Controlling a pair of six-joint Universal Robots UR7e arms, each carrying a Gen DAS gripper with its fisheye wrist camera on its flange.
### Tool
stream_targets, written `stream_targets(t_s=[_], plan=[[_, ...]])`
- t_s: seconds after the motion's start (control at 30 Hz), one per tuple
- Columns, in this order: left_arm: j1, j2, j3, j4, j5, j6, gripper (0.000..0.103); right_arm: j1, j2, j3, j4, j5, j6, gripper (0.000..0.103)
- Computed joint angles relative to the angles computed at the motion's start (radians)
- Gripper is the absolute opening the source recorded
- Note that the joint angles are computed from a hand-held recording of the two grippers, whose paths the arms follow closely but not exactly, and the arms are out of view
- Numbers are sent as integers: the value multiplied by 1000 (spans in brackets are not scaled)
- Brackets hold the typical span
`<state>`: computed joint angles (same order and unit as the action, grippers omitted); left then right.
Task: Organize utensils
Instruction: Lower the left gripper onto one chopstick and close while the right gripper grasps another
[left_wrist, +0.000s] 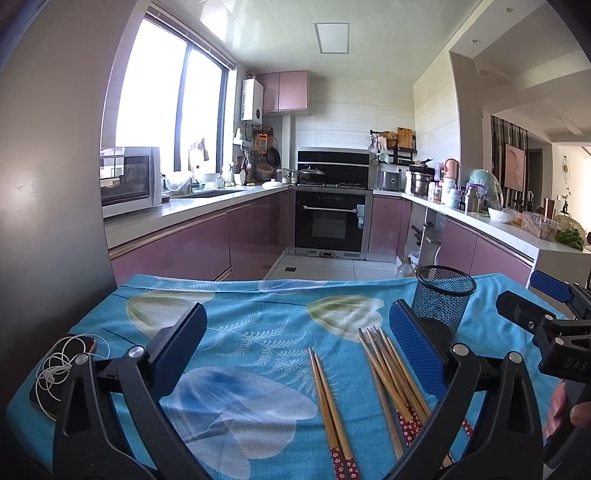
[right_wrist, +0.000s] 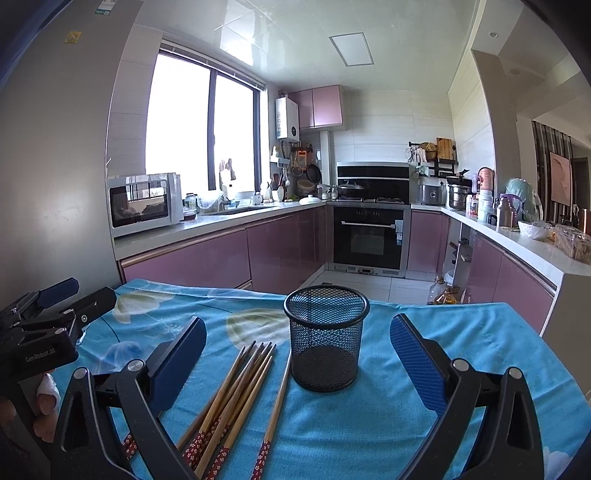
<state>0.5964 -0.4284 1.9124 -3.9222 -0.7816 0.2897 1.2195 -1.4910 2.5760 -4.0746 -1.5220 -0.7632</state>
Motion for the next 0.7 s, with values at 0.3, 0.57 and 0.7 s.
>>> stream_targets(t_s=[0.3,0.57,0.7], plan=[[48,-55,-21,336,-46,-104,97,50,-5,-91,397,-223,-15,87],[102,-64,-72,592,-62,-147,79,57,18,-151,579,-317,22,65],[130,-56,-102,692,-55,-166,71,63,18,-174,642,-340,33,60]])
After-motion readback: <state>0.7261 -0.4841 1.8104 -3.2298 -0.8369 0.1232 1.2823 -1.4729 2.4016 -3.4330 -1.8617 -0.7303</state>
